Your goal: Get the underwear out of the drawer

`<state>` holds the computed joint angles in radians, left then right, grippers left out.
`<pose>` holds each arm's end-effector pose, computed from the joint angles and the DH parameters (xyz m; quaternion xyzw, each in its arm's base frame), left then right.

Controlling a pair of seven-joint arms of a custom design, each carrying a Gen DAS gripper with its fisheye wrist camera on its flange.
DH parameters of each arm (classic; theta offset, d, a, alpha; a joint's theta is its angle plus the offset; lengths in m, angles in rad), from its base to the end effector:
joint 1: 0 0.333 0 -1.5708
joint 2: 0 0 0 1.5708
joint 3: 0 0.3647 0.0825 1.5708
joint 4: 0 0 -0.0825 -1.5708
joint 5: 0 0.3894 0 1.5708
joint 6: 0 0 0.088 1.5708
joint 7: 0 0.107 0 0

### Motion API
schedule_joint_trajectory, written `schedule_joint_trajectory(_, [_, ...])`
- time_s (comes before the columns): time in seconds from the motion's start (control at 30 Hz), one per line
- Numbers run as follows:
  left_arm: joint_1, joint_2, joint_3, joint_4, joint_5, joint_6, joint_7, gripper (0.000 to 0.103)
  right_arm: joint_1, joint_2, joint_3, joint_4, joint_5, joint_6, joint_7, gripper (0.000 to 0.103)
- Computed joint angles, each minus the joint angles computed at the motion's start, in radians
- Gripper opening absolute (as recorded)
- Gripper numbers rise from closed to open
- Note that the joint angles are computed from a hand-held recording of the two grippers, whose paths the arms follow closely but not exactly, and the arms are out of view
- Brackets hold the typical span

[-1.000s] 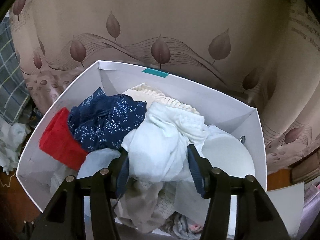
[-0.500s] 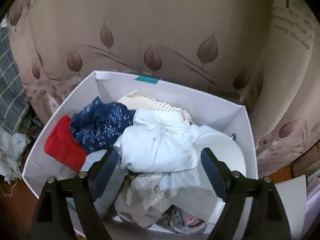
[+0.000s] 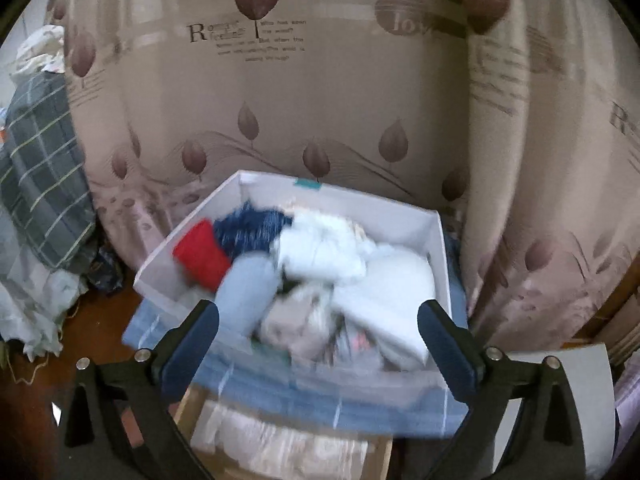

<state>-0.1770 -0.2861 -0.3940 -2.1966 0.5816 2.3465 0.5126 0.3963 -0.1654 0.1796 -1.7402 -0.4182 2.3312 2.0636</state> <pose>0.4160 -0.2816 0.5856 -0.7103 0.6120 -0.1951 0.2880 0.4584 0.3033 0.7699 -0.7227 0.5537 -0.2889 0.2961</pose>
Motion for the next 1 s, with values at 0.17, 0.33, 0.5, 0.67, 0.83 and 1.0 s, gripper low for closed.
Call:
schedule_joint_trajectory(0.17, [-0.008, 0.001, 0.0, -0.001, -0.014, 0.001, 0.008, 0.053, -0.002, -0.155, 0.008, -0.257, 0.005, 0.046, 0.071, 0.101])
schedule_joint_trajectory(0.33, [-0.01, -0.014, -0.008, -0.011, -0.028, 0.013, -0.004, 0.053, -0.006, -0.228, 0.0, -0.454, 0.054, 0.084, 0.113, 0.101])
schedule_joint_trajectory(0.5, [-0.019, -0.025, -0.012, -0.022, -0.063, 0.021, -0.005, 0.053, -0.019, -0.257, 0.015, -0.576, 0.031, 0.128, 0.151, 0.101])
schedule_joint_trajectory(0.67, [-0.025, -0.023, -0.035, -0.016, -0.063, -0.006, -0.017, 0.053, -0.025, -0.265, 0.024, -0.631, 0.005, 0.194, 0.188, 0.101])
schedule_joint_trajectory(0.83, [-0.048, -0.011, -0.046, -0.013, -0.058, -0.02, -0.009, 0.053, -0.026, -0.267, 0.024, -0.67, -0.023, 0.251, 0.202, 0.101])
schedule_joint_trajectory(1.0, [-0.064, 0.005, -0.052, 0.001, -0.024, -0.04, -0.009, 0.053, -0.032, -0.263, 0.022, -0.678, -0.008, 0.245, 0.228, 0.101])
